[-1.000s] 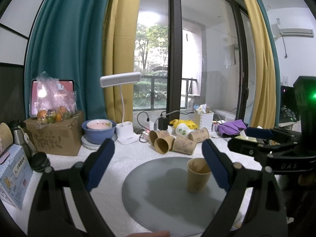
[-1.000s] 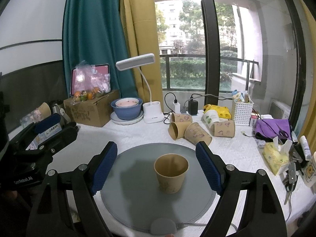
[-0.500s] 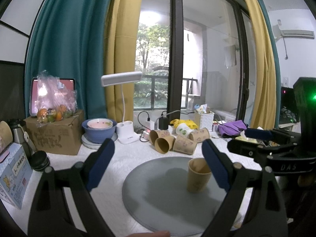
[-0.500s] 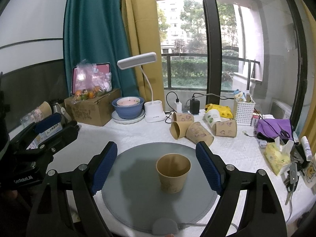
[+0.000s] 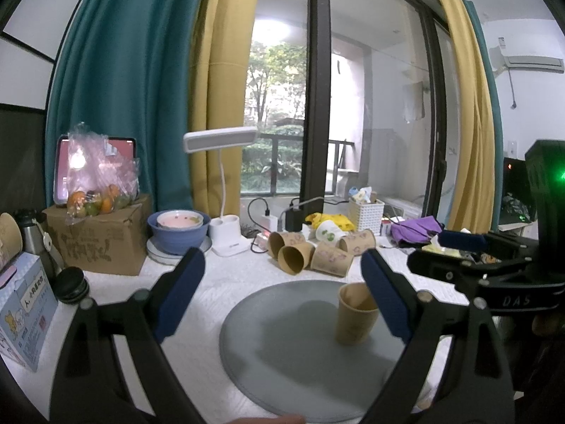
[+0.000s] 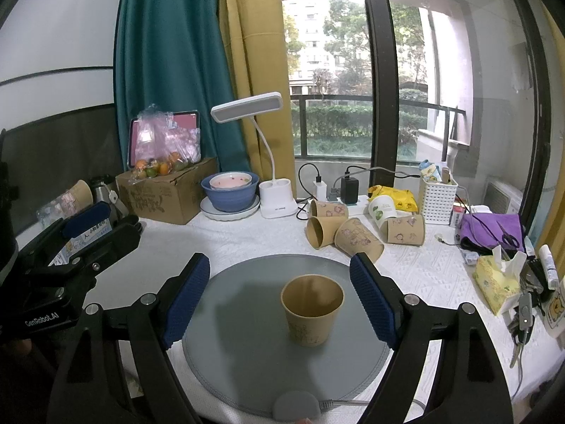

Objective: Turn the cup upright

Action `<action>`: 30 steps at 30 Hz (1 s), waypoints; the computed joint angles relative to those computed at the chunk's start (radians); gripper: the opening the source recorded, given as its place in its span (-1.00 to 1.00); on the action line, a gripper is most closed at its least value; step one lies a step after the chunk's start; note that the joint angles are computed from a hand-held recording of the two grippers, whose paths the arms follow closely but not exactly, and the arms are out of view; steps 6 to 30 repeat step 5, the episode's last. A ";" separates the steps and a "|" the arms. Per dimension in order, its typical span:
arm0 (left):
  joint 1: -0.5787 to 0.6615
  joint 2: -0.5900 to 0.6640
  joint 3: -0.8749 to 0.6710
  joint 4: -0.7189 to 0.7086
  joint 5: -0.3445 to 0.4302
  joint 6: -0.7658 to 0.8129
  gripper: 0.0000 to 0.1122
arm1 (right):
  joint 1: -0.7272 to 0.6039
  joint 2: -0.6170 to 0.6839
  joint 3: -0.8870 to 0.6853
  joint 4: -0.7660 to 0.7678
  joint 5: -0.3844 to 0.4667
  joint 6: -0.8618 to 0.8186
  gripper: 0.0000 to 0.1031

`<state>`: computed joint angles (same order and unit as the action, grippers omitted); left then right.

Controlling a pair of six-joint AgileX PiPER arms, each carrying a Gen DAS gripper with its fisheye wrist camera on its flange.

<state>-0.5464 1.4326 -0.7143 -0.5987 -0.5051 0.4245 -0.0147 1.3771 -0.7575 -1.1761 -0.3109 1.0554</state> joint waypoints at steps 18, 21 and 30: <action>-0.006 0.000 0.007 -0.030 -0.011 0.020 0.62 | 0.006 0.000 0.001 0.001 0.008 0.001 0.63; -0.006 0.000 0.007 -0.030 -0.011 0.020 0.62 | 0.006 0.000 0.001 0.001 0.008 0.001 0.63; -0.006 0.000 0.007 -0.030 -0.011 0.020 0.62 | 0.006 0.000 0.001 0.001 0.008 0.001 0.63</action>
